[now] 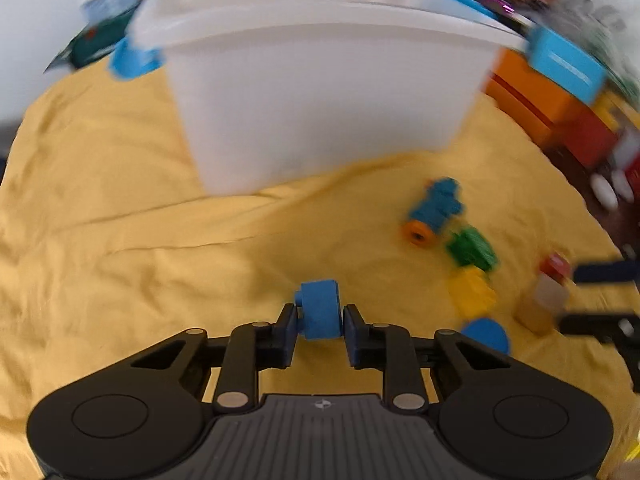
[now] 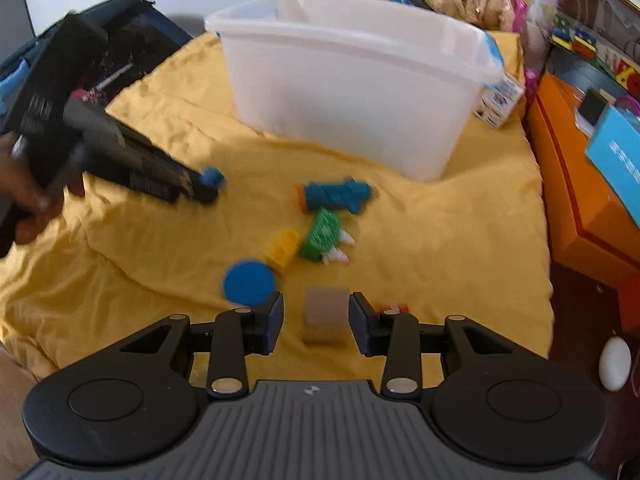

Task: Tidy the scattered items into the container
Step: 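Grasp the blue duplo brick with the left tool while the right tool grasps the yellow duplo brick, then carry both bricks over the white bin and open both tools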

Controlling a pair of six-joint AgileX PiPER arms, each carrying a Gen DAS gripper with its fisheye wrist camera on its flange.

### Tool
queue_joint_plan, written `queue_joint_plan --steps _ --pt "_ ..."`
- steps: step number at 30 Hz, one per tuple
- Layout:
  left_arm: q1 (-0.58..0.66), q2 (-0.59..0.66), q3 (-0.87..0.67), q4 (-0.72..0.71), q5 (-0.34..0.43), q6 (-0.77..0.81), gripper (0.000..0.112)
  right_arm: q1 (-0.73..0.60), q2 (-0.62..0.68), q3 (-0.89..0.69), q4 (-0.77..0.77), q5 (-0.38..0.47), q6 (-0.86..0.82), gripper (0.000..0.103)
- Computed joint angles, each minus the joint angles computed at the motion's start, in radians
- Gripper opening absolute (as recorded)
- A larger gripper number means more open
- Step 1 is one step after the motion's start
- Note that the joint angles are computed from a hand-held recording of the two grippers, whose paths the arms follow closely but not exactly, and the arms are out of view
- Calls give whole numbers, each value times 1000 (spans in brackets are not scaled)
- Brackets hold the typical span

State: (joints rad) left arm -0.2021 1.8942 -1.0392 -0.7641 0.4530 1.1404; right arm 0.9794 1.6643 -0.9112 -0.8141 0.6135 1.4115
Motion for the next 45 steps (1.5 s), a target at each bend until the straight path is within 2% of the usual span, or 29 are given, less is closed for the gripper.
queue_joint_plan --steps 3,5,7,9,13,15,18,22,27,31,33,39,45 --pt "-24 -45 55 -27 -20 70 29 -26 25 -26 -10 -51 -15 43" --pt "-12 -56 64 -42 17 96 33 -48 50 -42 -17 -94 -9 43" --pt "7 -72 69 -48 54 90 36 -80 80 -67 38 -127 -44 42" --pt "33 -92 75 -63 80 93 39 -104 100 -82 91 -150 -66 32" --pt "61 -67 44 -50 105 46 41 -151 152 -104 220 -199 -129 28" --pt "62 -29 12 -42 124 -11 41 -156 175 -112 215 -206 -120 28" --pt "67 28 -30 -59 160 -65 40 -142 192 -126 149 -184 -73 22" --pt "54 10 -10 -115 170 -7 35 -117 188 -130 85 -132 -59 20" --pt "-16 -16 21 -104 87 -3 26 -123 187 -113 61 -143 -39 18" --pt "-45 -6 22 -84 45 -32 25 -123 203 -117 42 -151 -46 18" --pt "-48 -12 33 -92 36 -17 17 -120 209 -114 12 -157 -22 17" --pt "-19 -90 51 -118 89 44 17 -100 163 -129 12 -116 -75 17" --pt "-1 -168 -38 -114 151 20 17 -122 96 -197 -5 -44 -140 17"
